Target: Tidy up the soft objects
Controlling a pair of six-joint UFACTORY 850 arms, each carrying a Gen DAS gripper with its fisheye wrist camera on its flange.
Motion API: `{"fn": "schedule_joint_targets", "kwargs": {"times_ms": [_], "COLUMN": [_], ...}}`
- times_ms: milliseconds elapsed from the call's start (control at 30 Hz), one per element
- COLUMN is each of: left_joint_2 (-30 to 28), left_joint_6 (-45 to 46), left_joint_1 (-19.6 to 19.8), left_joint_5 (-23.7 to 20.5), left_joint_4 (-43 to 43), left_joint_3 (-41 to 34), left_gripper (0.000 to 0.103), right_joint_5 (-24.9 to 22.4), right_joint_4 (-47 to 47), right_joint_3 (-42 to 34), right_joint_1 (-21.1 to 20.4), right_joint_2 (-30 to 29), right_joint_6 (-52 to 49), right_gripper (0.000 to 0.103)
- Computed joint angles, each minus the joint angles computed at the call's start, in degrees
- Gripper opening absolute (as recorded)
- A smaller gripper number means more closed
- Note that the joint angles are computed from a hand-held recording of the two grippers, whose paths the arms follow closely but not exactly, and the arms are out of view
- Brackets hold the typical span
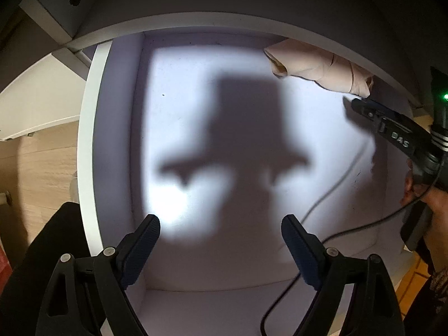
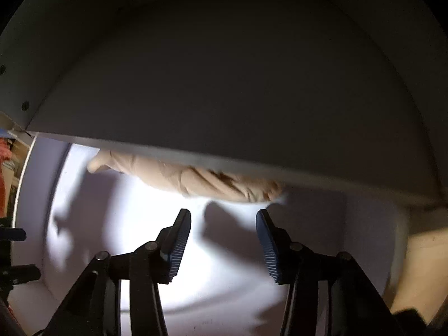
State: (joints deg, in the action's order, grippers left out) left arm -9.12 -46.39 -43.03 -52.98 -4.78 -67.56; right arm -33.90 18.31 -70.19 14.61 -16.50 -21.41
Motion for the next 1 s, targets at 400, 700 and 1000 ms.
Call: {"fn": "schedule_joint_targets", "kwargs": {"times_ms": [400,700,1000], "left_joint_2": [-1.52,-0.95,-1.36], "left_joint_6": [1.28,-0.27,1.82], "left_joint_1": [1.81,1.24,1.78], "left_joint_5": [2.46,4.14,5.97], "left_joint_4": [-3.59,-3.45,-7.13], "left_joint_3": [0.55,1.91,3.12], "left_gripper": [0.090,0.090,0.090], "right_joint_5": [-5.58,4.58,5.66], "right_joint_4": [-0.72,-1.22,-6.54], "right_joint_3": [-0.44,0.78,-3.06], "right_joint_1": [2.88,2.91,5.11], "right_joint_2": [-0.68,1.55,-3.16], "right_joint_6": [-0.71,-2.82,-1.38], "right_gripper": [0.003,0.044,0.049]}}
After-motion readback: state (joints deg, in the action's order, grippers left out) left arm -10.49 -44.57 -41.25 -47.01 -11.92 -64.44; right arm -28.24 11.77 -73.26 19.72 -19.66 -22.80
